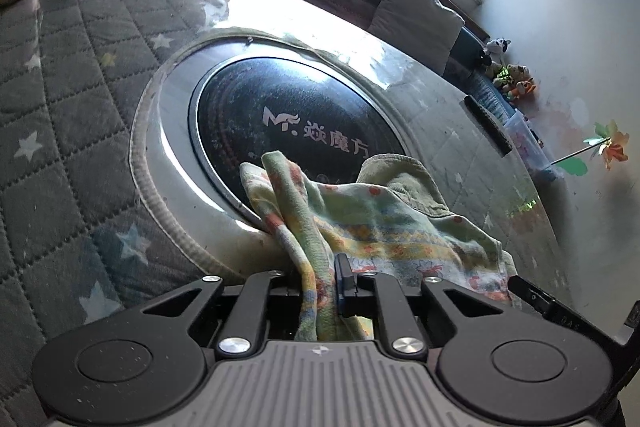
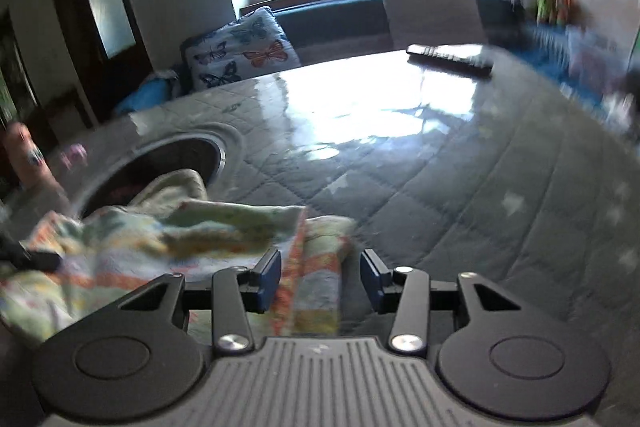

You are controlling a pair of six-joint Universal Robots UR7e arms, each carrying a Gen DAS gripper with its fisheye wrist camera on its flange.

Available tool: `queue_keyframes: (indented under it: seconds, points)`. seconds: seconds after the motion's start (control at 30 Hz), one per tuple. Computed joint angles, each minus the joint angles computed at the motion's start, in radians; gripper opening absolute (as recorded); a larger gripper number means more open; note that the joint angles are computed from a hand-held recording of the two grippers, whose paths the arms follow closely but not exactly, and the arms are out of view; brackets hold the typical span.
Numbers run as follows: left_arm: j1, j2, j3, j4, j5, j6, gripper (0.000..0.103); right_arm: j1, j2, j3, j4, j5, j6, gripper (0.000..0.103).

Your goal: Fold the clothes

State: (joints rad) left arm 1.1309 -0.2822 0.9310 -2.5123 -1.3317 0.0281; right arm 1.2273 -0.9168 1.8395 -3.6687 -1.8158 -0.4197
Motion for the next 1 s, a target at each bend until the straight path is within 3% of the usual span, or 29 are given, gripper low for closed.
queue_keyframes:
  seconds: [0.13, 0.17, 0.2, 0.23, 0.4, 0.57, 0.73, 1.0]
  points:
    - [-0.01, 0.003, 0.0, -0.013, 0.021, 0.025, 0.014, 0.001, 0.012, -0.013, 0.016, 0.021, 0.036, 0.043]
    - [-0.014, 0.003, 0.001, -0.018, 0.025, 0.034, 0.014, 0.005, 0.017, -0.016, 0.021, 0.024, 0.036, 0.036]
    - [-0.018, 0.003, 0.002, -0.024, 0.029, 0.043, 0.014, 0.011, 0.023, -0.019, 0.022, 0.024, 0.032, 0.02]
    - [-0.024, 0.003, 0.004, -0.032, 0.031, 0.055, 0.013, 0.017, 0.031, -0.023, 0.016, 0.017, 0.023, 0.012]
    - [-0.058, 0.017, -0.017, -0.047, 0.026, 0.117, 0.011, 0.028, 0.024, 0.004, -0.071, 0.041, -0.032, 0.008]
    - [-0.098, 0.086, -0.12, -0.014, -0.017, 0.157, 0.01, 0.033, -0.029, 0.033, -0.134, 0.032, -0.096, 0.006]
    - [-0.138, 0.203, -0.272, 0.032, -0.065, 0.181, 0.01, 0.018, -0.082, 0.019, -0.173, -0.028, -0.149, 0.006]
    - [-0.193, 0.451, -0.648, 0.2, -0.082, 0.227, 0.011, -0.019, -0.121, -0.025, -0.213, -0.116, -0.2, 0.006]
